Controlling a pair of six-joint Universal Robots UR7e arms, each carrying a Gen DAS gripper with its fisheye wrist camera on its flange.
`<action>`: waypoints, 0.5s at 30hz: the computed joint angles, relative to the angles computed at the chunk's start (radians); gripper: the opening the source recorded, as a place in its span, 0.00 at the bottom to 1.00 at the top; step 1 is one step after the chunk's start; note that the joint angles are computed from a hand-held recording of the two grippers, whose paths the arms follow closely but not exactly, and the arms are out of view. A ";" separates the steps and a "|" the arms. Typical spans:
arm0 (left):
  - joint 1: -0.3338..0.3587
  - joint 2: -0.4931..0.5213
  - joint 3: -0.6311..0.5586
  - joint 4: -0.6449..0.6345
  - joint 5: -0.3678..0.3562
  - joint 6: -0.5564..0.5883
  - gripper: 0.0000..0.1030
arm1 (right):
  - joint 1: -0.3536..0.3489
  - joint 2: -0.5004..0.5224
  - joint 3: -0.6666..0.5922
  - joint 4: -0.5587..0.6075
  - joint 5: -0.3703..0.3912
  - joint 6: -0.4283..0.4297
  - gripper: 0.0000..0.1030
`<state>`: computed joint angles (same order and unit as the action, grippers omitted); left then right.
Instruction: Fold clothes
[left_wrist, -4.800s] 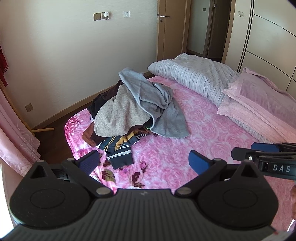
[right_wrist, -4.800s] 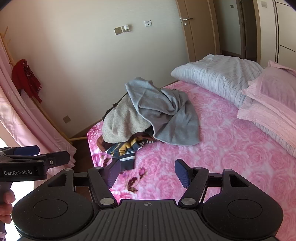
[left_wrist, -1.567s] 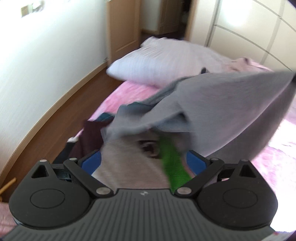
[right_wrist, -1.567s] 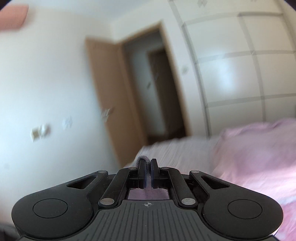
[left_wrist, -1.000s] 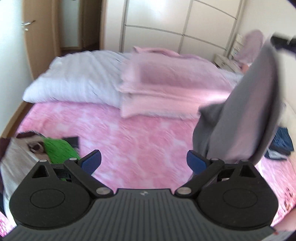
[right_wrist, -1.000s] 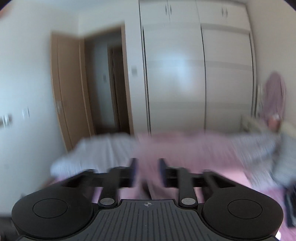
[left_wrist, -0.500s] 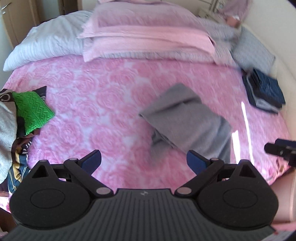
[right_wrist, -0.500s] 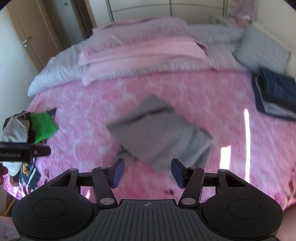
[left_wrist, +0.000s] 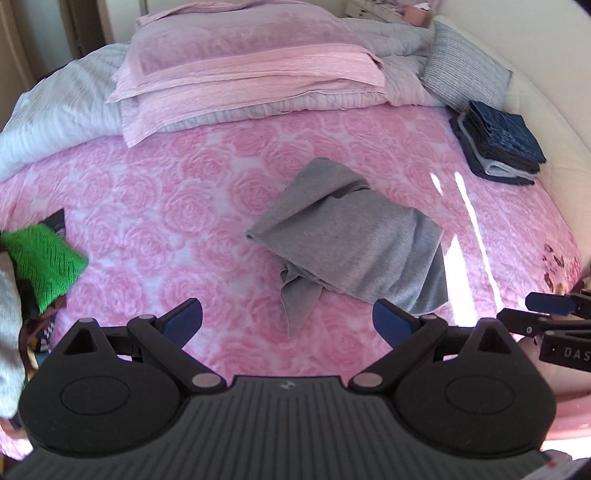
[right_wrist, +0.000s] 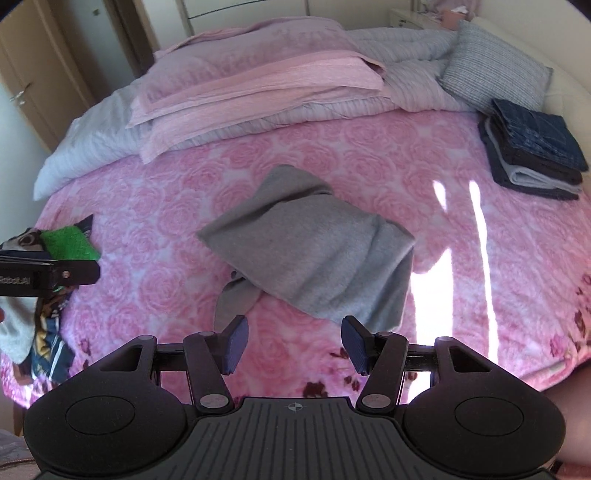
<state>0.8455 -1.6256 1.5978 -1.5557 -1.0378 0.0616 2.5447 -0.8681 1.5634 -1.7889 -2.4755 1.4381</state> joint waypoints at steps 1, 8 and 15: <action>0.006 0.006 -0.008 -0.002 -0.005 0.019 0.94 | 0.001 0.009 -0.009 0.006 -0.002 0.010 0.51; 0.054 0.048 -0.052 -0.022 -0.046 0.130 0.94 | -0.003 0.057 -0.052 0.051 -0.002 0.088 0.51; 0.093 0.079 -0.071 -0.019 -0.065 0.190 0.94 | -0.021 0.063 -0.036 0.056 0.017 0.152 0.51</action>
<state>0.9382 -1.5464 1.5268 -1.5743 -1.1028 0.2520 2.5239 -0.8046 1.5271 -1.7324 -2.4582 1.5902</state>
